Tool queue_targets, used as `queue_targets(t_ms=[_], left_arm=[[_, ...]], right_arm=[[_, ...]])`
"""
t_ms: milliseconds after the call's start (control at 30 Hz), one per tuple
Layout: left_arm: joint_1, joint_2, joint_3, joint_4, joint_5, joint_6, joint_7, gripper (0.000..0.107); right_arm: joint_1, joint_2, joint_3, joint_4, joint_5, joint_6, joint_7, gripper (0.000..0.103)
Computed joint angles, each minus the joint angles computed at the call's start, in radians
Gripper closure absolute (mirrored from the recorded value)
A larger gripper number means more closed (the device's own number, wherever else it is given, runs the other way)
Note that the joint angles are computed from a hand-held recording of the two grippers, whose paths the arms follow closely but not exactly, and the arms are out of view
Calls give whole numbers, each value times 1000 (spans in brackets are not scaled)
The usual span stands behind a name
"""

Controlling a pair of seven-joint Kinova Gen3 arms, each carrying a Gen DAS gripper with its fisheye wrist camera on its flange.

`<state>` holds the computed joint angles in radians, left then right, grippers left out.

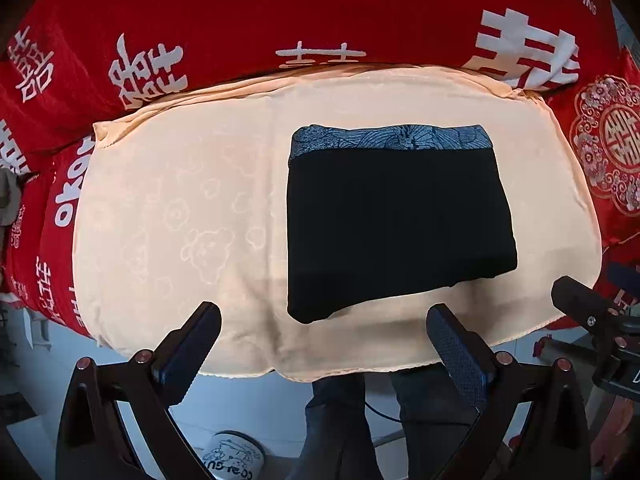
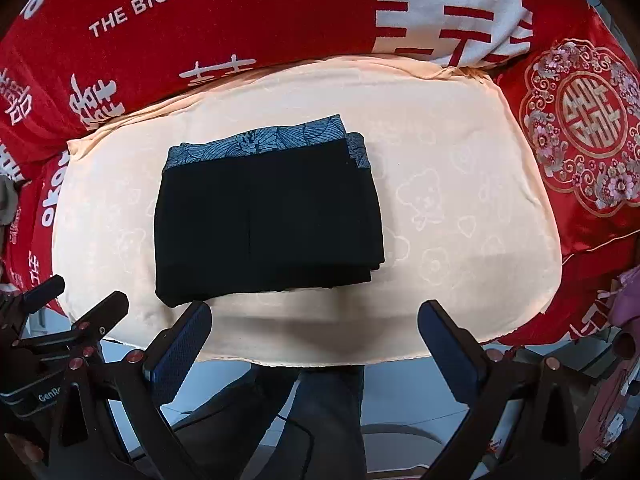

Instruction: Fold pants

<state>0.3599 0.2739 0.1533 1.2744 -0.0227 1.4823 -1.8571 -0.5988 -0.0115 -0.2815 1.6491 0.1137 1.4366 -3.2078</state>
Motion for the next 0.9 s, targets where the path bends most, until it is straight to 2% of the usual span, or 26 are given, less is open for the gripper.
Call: queue_targets(t_ms=[900], left_arm=[[13, 0, 1, -5, -7, 7, 16, 4]], right_arm=[[-12, 19, 6, -32, -5, 58, 1, 0]])
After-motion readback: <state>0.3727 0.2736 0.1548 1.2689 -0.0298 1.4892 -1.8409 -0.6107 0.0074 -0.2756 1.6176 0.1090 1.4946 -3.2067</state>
